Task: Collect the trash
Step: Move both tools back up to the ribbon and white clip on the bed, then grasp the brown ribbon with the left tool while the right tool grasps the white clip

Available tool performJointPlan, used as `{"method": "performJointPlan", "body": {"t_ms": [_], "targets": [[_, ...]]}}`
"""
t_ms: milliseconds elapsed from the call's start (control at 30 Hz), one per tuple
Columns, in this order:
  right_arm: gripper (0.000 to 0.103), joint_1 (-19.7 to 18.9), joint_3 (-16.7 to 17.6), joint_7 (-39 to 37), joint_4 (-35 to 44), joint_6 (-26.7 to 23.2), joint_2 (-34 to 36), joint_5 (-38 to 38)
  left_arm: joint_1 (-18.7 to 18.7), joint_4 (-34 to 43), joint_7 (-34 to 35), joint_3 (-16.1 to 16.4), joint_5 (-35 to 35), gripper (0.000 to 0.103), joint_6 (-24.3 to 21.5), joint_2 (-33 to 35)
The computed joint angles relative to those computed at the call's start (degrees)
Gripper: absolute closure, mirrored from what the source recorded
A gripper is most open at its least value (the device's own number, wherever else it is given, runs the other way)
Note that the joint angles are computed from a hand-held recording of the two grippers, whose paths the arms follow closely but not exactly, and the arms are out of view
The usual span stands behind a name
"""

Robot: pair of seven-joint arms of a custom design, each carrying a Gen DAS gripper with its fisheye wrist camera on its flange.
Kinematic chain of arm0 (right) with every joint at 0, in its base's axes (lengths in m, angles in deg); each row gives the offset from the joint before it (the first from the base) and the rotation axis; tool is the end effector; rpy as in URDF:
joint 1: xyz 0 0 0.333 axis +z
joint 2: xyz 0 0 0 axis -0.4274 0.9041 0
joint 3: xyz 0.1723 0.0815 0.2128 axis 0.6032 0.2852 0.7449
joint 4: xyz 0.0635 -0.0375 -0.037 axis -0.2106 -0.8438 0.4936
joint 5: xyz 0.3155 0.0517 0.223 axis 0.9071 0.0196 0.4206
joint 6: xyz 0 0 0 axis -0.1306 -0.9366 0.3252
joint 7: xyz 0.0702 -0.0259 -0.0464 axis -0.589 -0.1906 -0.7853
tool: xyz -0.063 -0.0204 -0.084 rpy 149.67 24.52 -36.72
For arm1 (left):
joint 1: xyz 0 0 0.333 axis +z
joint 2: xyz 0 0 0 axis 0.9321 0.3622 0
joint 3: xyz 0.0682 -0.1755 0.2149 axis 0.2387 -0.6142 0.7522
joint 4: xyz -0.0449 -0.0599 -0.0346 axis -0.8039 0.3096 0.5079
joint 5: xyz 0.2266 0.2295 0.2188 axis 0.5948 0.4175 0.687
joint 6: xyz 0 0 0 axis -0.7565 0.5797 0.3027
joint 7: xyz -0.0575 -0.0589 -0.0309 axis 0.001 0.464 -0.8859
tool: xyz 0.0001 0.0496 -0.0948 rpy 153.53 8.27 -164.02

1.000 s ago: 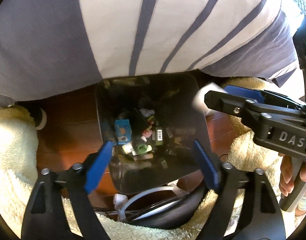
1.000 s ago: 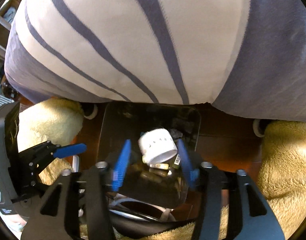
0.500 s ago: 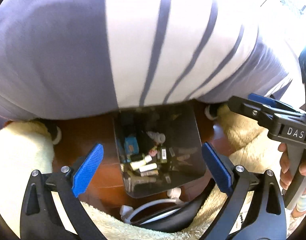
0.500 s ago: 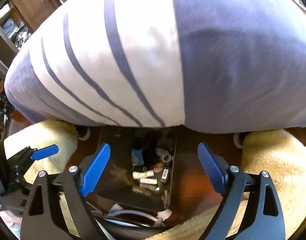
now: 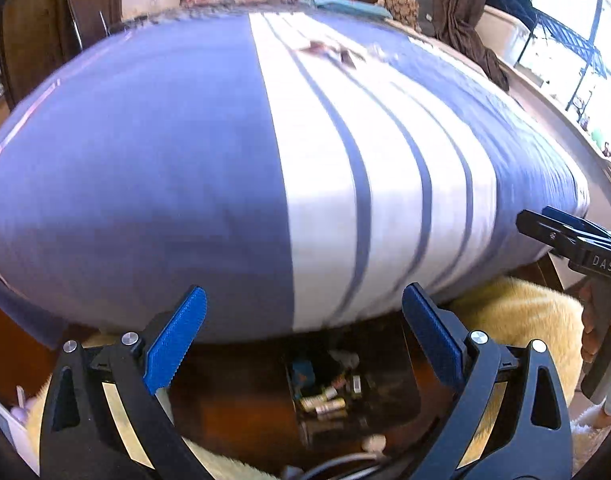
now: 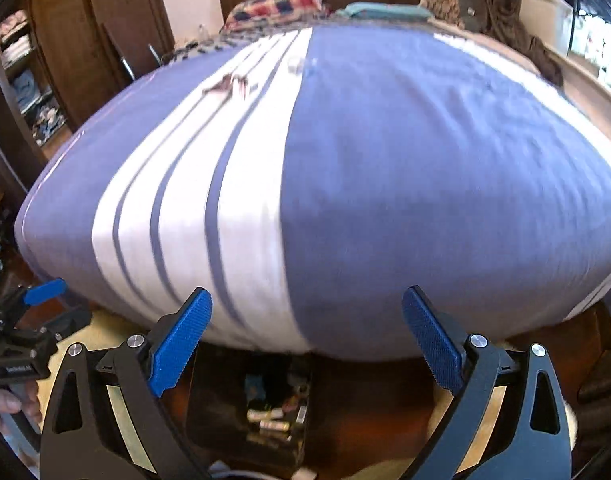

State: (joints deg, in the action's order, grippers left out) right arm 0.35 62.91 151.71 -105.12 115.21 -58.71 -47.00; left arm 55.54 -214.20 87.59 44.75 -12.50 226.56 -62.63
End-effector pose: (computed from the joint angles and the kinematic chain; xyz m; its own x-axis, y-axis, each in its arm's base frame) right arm 0.3699 0.3335 0.4592 -0.1568 -0.9762 -0.1497 -0.7634 0.2159 -0.6087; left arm 0.4401 -0.1236 0.4247 -0.3870 -0.9138 0.1234 -0.7625 0.2419 -0.6001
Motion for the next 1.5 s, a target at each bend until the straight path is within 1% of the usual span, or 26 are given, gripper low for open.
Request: {"method": "performJointPlan", "body": {"t_ms": [200,400,433,600,767,833,933,1000,1033,1133,1167,1267,1300,1333,1367,1433,1500], "targets": [[0.007,-2.0,-1.3,-2.1,4.7,-1.3,2.4,-2.6,1.2,6.8,-1.5,-1.2,2.7,0.010,1.0,5.1],[0.007,-3.4,-3.5,-5.2,9.8,-1.1,7.1,-3.2,2.7,16.6,-3.7,-3.0,6.6,0.010,0.7,13.7],[0.007,-3.7,-4.0,-6.0,10.9,-1.1,8.2,-3.1,2.8,19.4,-4.3,-3.4,7.3,0.010,0.4,16.1],[0.007,-4.4,-6.0,-8.5,16.9,-1.9,13.8,-3.3,3.2,28.2,-8.1,-5.0,11.6,0.010,0.1,24.0],[0.007,-4.6,-8.2,-9.5,22.8,-3.4,18.8,-4.5,2.1,40.2,-12.7,-5.3,17.8,0.010,-2.6,33.5],[0.007,-4.6,-9.0,-9.4,24.5,-3.3,20.3,-4.7,1.5,44.3,-14.5,-5.0,19.9,0.013,-2.8,36.7],[0.007,-4.8,-10.1,-10.3,27.3,-2.8,22.7,-4.4,1.3,50.9,-15.5,-5.5,20.1,0.017,-4.5,41.2],[0.010,-4.7,-10.7,-11.2,29.2,-2.8,24.2,-4.2,1.0,54.5,-16.3,-5.5,20.7,0.020,-5.6,43.7],[0.013,-4.7,-11.0,-12.0,30.2,-2.6,25.1,-3.7,0.3,57.6,-17.5,-5.1,21.6,0.023,-6.6,45.7],[0.017,-4.6,-11.7,-12.9,31.9,-1.7,26.5,-2.9,-0.8,64.3,-19.8,-4.1,23.9,0.030,-9.3,50.1],[0.019,-4.5,-11.9,-13.1,32.3,-1.5,26.9,-2.7,-1.2,67.2,-20.6,-3.8,24.8,0.031,-10.8,52.0],[0.021,-4.5,-12.4,-14.3,34.3,-1.2,28.4,-1.7,-2.1,74.1,-22.5,-3.0,26.9,0.040,-15.0,56.5],[0.021,-4.4,-12.5,-15.0,35.2,-1.0,29.1,-1.4,-2.2,76.7,-22.7,-2.9,27.5,0.049,-16.7,58.2],[0.022,-4.3,-12.6,-15.5,35.7,-0.8,29.6,-1.0,-2.5,78.2,-23.0,-2.6,28.3,0.061,-17.5,59.1],[0.023,-4.2,-12.7,-16.3,36.8,-0.9,30.4,-0.6,-2.5,78.8,-23.3,-2.4,28.8,0.069,-17.6,59.5],[0.024,-4.0,-12.9,-18.0,39.2,-0.7,32.3,0.3,-2.1,79.9,-23.5,-2.4,29.2,0.100,-17.8,60.2],[0.024,-3.8,-13.1,-19.6,41.7,-0.6,34.4,1.5,-1.2,79.7,-22.8,-2.8,28.9,0.102,-17.7,60.1]]}}
